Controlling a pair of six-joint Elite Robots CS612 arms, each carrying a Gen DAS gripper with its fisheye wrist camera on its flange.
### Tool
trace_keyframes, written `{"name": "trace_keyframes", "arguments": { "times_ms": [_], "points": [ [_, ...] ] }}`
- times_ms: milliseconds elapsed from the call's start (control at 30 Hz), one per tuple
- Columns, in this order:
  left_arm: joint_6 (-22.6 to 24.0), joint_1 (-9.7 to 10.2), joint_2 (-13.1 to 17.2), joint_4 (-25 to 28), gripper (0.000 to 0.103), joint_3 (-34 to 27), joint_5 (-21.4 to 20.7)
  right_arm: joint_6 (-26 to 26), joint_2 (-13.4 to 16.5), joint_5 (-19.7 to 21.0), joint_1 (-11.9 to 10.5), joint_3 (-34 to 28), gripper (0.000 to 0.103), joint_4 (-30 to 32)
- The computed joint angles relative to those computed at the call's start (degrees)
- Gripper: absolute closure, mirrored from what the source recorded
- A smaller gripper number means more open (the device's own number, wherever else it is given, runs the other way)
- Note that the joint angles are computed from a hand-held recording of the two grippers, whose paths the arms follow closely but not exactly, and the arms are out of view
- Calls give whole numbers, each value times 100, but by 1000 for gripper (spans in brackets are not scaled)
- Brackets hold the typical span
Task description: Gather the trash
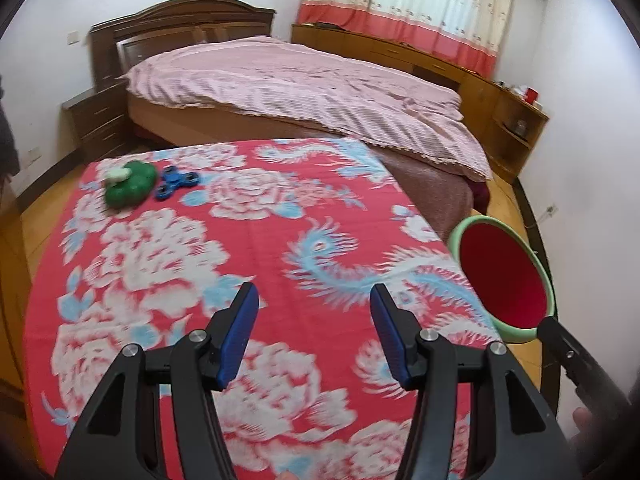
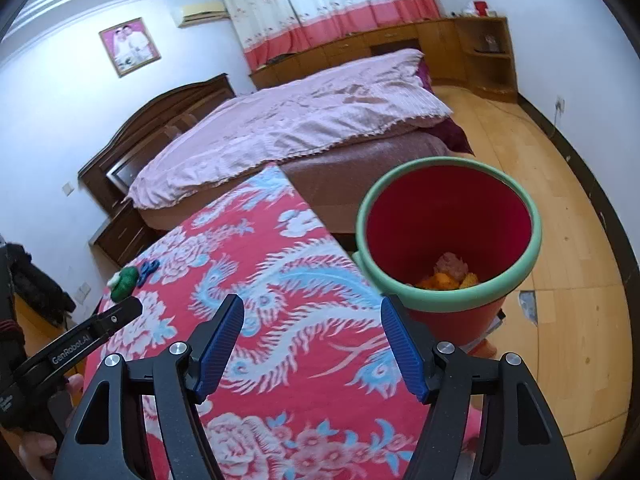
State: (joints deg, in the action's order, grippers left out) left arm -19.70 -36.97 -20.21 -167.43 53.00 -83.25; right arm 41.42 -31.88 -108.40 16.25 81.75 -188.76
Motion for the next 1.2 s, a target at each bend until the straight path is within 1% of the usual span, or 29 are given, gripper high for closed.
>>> {"name": "trace_keyframes", "arguments": {
  "times_ms": [267, 633, 867, 1200],
  "points": [
    [-176, 17, -294, -485, 45, 640, 464, -307, 35, -210, 177, -92, 30, -123],
    [-301, 11, -548, -937, 45, 1170, 714, -580, 51, -223, 330, -167, 30, -203],
    [-390, 19, -624, -1100, 45, 1339, 847, -691, 52, -220, 369, -188, 30, -243],
    [-336, 12, -639, -1195, 45, 1369, 890, -676, 40, -195, 378, -185, 30, -232]
  ]
}}
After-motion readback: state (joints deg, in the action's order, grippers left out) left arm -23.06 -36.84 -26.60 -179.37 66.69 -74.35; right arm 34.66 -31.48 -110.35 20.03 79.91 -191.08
